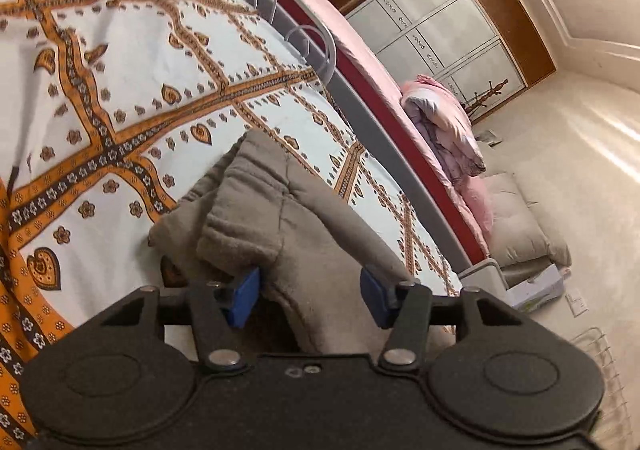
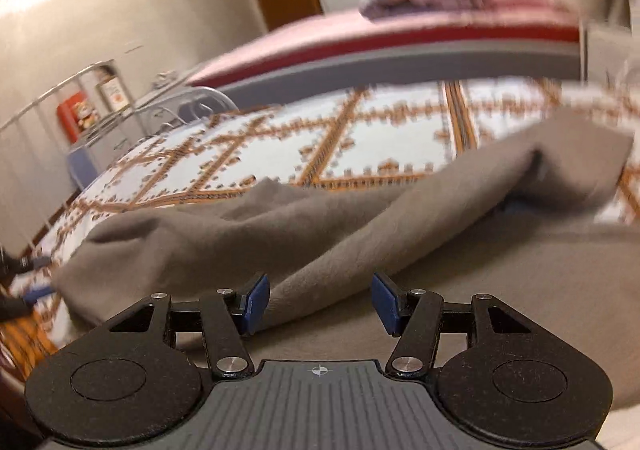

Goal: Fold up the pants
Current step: 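Lift the waistband with both grippers and fold it over toward the cuffs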

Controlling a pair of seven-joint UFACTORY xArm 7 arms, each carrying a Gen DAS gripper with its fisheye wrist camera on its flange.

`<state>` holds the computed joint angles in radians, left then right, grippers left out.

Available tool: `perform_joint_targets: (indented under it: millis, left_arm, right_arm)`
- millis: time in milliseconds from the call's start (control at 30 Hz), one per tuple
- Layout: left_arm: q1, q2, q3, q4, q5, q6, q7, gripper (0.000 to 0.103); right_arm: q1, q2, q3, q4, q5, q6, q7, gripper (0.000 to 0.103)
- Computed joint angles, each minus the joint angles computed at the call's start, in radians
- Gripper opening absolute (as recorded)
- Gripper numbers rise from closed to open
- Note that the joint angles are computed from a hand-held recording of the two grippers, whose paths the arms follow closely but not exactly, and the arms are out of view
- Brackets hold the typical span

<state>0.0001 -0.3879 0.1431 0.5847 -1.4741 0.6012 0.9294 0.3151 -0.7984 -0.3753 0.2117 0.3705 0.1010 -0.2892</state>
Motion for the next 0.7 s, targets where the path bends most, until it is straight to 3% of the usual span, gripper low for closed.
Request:
perform_joint_targets:
  millis: [133, 200, 233, 267, 300, 367, 467, 533, 567, 633, 700]
  left_arm:
    - [0.016, 0.019, 0.024, 0.004, -0.019, 0.046, -0.005, 0.042]
    - [0.023, 0.043, 0.004, 0.025, 0.015, 0.026, -0.026, 0.035]
    - [0.024, 0.057, -0.008, 0.039, 0.04, 0.006, -0.048, 0.026]
    - [0.023, 0.074, -0.02, 0.056, 0.069, -0.015, -0.073, 0.011]
    - [0.019, 0.091, -0.022, 0.073, 0.085, -0.021, -0.078, 0.01]
    - [0.011, 0.127, -0.008, 0.121, 0.065, -0.003, -0.029, 0.008]
    - [0.018, 0.132, 0.026, 0.18, -0.094, 0.095, 0.17, 0.007]
    - [0.03, 0.107, 0.063, 0.185, -0.179, 0.195, 0.271, 0.001]
    - [0.061, 0.098, 0.047, 0.18, -0.17, 0.204, 0.283, 0.0]
    - [0.091, 0.092, 0.027, 0.156, -0.072, 0.149, 0.231, 0.0]
    - [0.114, 0.121, 0.013, 0.121, 0.085, 0.109, 0.125, 0.0]
  right_arm:
    - [0.114, 0.132, -0.125, 0.108, 0.121, 0.056, 0.056, 0.057]
    - [0.169, 0.174, -0.177, 0.153, 0.194, 0.078, 0.05, 0.057]
    - [0.168, 0.208, -0.178, 0.174, 0.216, 0.093, 0.061, 0.053]
    - [0.157, 0.239, -0.167, 0.19, 0.231, 0.101, 0.075, 0.026]
    - [0.169, 0.259, -0.184, 0.204, 0.255, 0.107, 0.059, 0.013]
    - [0.193, 0.265, -0.215, 0.211, 0.302, 0.098, 0.004, 0.008]
    - [0.232, 0.103, -0.233, 0.152, 0.356, -0.013, -0.139, 0.007]
    - [0.196, -0.051, -0.195, 0.085, 0.311, -0.075, -0.181, 0.007]
    - [0.164, -0.122, -0.174, 0.046, 0.291, -0.079, -0.184, 0.007]
    - [0.059, -0.233, -0.141, -0.022, 0.258, -0.022, -0.162, 0.008]
    - [-0.048, -0.25, -0.115, -0.089, 0.216, 0.05, -0.129, 0.008]
